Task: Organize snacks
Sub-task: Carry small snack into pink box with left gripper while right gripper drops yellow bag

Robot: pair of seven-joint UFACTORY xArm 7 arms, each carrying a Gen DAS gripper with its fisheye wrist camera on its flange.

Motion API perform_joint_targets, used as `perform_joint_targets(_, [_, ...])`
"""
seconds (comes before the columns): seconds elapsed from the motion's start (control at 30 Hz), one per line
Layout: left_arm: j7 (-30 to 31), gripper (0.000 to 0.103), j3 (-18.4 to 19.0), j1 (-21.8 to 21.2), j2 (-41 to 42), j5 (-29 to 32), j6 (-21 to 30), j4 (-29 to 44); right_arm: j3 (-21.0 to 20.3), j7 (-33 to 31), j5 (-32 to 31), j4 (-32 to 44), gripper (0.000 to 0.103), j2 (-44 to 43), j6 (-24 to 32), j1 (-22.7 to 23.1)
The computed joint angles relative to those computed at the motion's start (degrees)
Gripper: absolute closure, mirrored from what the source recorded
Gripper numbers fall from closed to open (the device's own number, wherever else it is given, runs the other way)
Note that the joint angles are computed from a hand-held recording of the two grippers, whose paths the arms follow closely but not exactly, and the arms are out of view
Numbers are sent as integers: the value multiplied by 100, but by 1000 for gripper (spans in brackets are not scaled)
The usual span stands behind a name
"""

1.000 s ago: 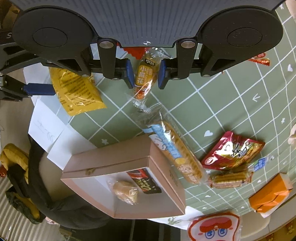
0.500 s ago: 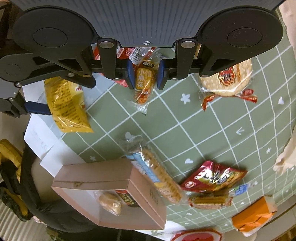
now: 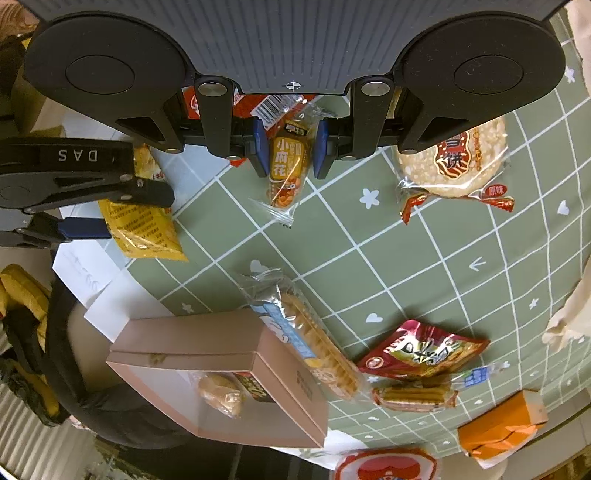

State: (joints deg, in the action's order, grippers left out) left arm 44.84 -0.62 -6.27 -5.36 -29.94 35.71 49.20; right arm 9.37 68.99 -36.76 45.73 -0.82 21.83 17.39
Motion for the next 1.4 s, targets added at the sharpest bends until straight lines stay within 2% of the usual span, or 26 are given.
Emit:
perform_joint_targets(0.07, [26, 73, 4, 1, 2, -26, 6, 4, -3, -36, -38, -19, 30, -24, -34, -5])
perform_joint_targets(0.2, [53, 76, 27, -3, -28, -175, 14, -30, 11, -494, 306, -117, 34, -146, -99, 5])
perform_joint_targets(0.27, [99, 77, 110, 32, -9, -480, 335, 83, 20, -673, 471, -231, 36, -320, -181, -27])
perform_joint_targets(0.37, [402, 77, 221, 78, -114, -1243, 732, 343, 69, -718, 479, -319, 37, -670, -186, -184])
perform_joint_targets(0.43, [807, 77, 281, 51, -203, -1929, 849, 699, 148, -639, 248, -316, 37, -1051, -171, -432])
perform_joint_targets(0.5, [1280, 77, 289, -21, -194, -2631, 784, 1147, 328, -383, -256, -147, 37, -1425, -164, -853])
perform_joint_targets(0.6, [1558, 77, 190, -81, 148, -3222, 687, 1998, 573, -34, -925, 297, 37, -1723, -351, -1505])
perform_joint_targets(0.7, [1522, 77, -70, -104, 650, -3217, 353, 2709, 777, 157, -1342, 857, 37, -1654, -337, -1980])
perform_joint_targets(0.77, [1144, 77, -236, -101, 1103, -2881, 231, 3194, 911, 349, -1708, 1166, 37, -1545, -67, -2157])
perform_joint_targets(0.87, [149, 77, -415, -131, 1871, -1970, 351, 3932, 723, 271, -1704, 1403, 37, -1337, 166, -2000])
perform_joint_targets(0.97, [-439, 77, -532, -223, 2463, -1279, 284, 4333, 511, 89, -1485, 1477, 37, -1134, 408, -1779])
perform_joint_targets(1.03, [-597, 77, -637, -157, 2845, -1029, 492, 4618, 385, -17, -1322, 1489, 37, -995, 589, -1645])
perform_joint_targets(1.1, [-984, 77, -691, -80, 3316, -682, 1116, 5102, 265, -90, -1176, 1531, 37, -829, 724, -1521])
perform_joint_targets(1.13, [-1173, 77, -732, -39, 3448, -596, 1261, 5201, 206, -146, -1103, 1590, 37, -728, 793, -1463])
perform_joint_targets(1.27, [-1079, 76, -1045, 317, 3272, -913, 606, 4666, -15, -222, -1046, 1628, 37, -478, 894, -1290])
perform_joint_targets(1.4, [-797, 76, -1193, 824, 2715, -1713, 275, 3971, -213, -329, -946, 1752, 37, -115, 786, -1155])
